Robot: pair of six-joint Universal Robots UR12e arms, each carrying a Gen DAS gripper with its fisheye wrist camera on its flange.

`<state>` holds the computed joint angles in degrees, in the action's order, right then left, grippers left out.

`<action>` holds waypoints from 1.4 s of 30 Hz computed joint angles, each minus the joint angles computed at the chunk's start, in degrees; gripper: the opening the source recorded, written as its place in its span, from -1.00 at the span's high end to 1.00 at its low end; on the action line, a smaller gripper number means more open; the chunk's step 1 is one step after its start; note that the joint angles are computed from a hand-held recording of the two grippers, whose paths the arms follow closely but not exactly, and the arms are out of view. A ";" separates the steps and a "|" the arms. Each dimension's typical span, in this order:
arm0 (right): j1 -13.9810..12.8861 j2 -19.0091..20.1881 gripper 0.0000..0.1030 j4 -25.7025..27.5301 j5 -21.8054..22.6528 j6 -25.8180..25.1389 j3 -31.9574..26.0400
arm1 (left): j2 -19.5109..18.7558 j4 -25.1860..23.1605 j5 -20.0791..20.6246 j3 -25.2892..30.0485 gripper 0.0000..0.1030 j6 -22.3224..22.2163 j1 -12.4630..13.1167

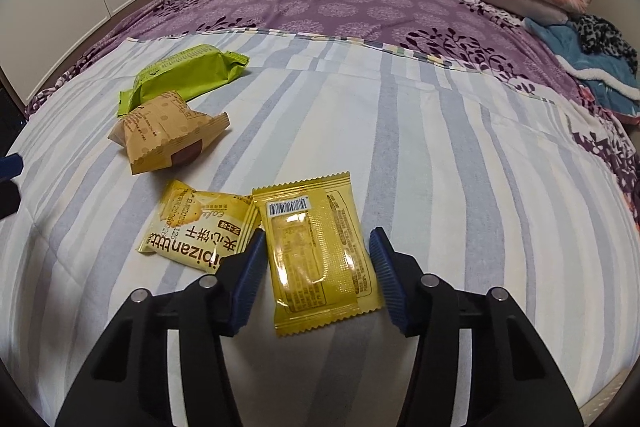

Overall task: Organize snacks
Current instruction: 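Grasp the tan bag with the left tool while the right grasps a yellow wafer pack, then lift the tan bag with the left tool while the right lifts the yellow wafer pack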

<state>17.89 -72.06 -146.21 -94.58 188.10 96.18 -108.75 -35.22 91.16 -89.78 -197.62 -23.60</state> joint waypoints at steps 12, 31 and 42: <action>0.51 -0.20 0.01 -3.30 -1.77 2.18 1.41 | -6.82 -6.53 -0.72 9.60 -0.90 -9.91 0.57; 0.56 -0.18 0.00 -4.49 -1.92 2.22 1.78 | -14.34 -19.04 3.80 19.69 -0.90 -25.20 -0.36; 0.62 -0.20 0.00 -4.46 -2.08 2.17 1.81 | -11.93 -14.35 2.64 14.75 -0.90 -20.01 0.27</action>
